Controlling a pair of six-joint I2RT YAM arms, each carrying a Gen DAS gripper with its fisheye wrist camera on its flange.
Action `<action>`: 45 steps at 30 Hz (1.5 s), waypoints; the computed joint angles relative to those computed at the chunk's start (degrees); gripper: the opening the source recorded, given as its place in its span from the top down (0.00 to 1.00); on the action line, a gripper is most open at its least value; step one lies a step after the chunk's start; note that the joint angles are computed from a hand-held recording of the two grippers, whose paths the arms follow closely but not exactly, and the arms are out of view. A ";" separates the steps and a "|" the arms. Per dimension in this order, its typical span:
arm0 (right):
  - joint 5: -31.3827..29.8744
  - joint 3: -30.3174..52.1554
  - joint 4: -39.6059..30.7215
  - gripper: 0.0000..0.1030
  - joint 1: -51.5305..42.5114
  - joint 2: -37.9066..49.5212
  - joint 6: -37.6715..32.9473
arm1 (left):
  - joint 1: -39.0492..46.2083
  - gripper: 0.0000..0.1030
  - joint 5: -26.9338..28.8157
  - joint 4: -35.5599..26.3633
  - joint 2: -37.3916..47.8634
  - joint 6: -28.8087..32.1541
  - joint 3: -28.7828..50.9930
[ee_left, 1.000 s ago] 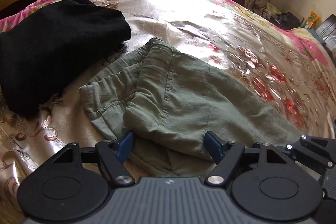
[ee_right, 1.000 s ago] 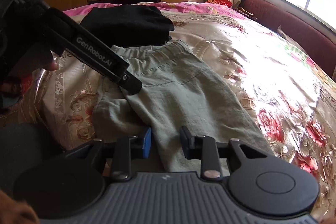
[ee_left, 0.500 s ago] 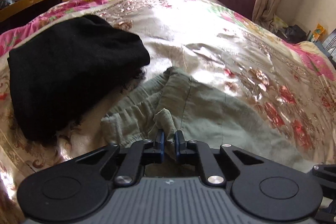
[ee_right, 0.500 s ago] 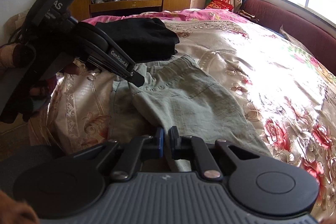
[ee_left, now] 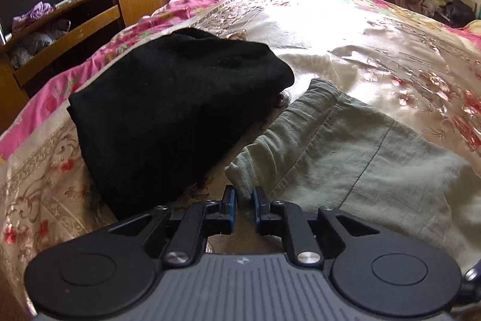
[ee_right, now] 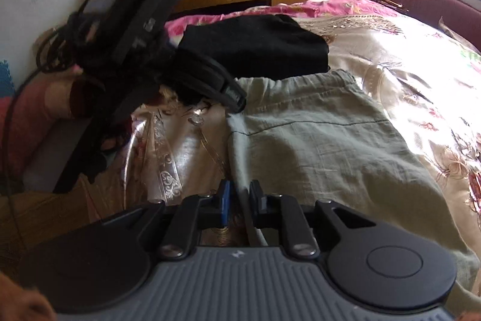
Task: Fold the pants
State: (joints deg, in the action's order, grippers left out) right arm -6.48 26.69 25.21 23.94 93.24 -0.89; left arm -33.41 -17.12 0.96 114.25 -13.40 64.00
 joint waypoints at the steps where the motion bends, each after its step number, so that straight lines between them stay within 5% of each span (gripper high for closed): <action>1: -1.32 -1.79 -0.94 0.74 -1.69 -3.61 0.52 | -0.91 0.72 -1.90 0.66 -1.22 0.99 -1.13; 5: -8.46 -9.00 -9.63 0.70 -13.84 -21.97 0.74 | -4.26 0.69 -9.93 2.41 -4.74 4.46 -3.50; 8: -16.81 -9.79 -18.88 0.59 -31.92 -30.14 -3.49 | -6.56 0.68 -9.25 3.56 -6.69 5.05 -4.05; 13: -20.04 -0.83 -28.38 0.58 -54.94 -15.62 -16.52 | -12.42 0.67 0.87 -1.49 -2.33 1.65 2.34; 20: -29.45 1.56 -46.49 0.59 -89.62 -19.10 -36.71 | -24.15 0.66 4.96 -5.34 6.94 7.77 12.39; 25: -29.06 5.38 -46.47 0.59 -109.83 -11.43 -46.07 | -29.49 0.66 4.87 -8.28 12.82 13.93 23.27; 34: -34.37 15.76 -50.44 0.58 -127.66 3.51 -53.36 | -35.69 0.58 4.37 -18.12 22.15 21.38 43.34; 42: -37.01 25.24 -57.85 0.39 -129.18 15.51 -61.66 | -39.18 0.53 6.38 -29.17 32.73 26.63 62.17; 43: -37.14 26.85 -59.62 0.42 -129.07 16.85 -61.76 | -39.44 0.53 6.30 -30.97 34.29 27.37 64.84; 45: -37.87 31.52 -66.62 0.80 -129.80 19.18 -61.39 | -39.82 0.53 5.73 -33.94 36.38 28.48 68.63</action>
